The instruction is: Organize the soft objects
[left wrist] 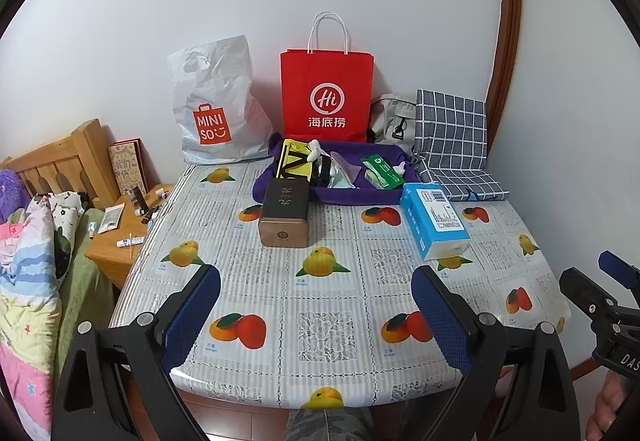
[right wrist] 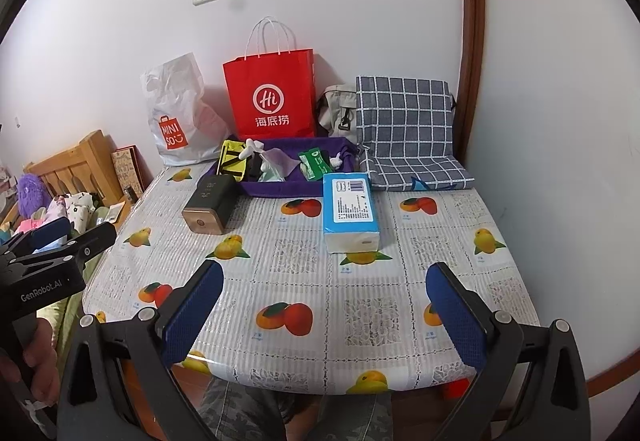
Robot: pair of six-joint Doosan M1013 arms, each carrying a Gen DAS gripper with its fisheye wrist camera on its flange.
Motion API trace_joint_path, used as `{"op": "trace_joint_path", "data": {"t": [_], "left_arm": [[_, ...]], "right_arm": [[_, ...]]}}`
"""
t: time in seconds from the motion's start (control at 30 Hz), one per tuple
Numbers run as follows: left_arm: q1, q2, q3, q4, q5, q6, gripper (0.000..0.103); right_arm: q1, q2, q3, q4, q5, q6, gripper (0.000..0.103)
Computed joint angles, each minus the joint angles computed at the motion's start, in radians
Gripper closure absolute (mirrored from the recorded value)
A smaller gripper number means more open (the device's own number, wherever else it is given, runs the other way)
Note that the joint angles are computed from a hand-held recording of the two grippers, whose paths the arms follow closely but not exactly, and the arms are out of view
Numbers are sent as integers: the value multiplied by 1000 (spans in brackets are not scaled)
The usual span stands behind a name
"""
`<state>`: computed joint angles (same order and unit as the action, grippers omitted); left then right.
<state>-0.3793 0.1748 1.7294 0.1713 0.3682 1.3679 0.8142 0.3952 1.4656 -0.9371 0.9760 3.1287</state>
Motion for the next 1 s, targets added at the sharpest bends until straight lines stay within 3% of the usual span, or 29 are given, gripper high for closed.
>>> {"op": "trace_joint_path", "data": {"t": [1.0], "left_arm": [[-3,-8,3,1,2,1,6]], "right_arm": [[5,-17,20,-21,0,31,3]]}}
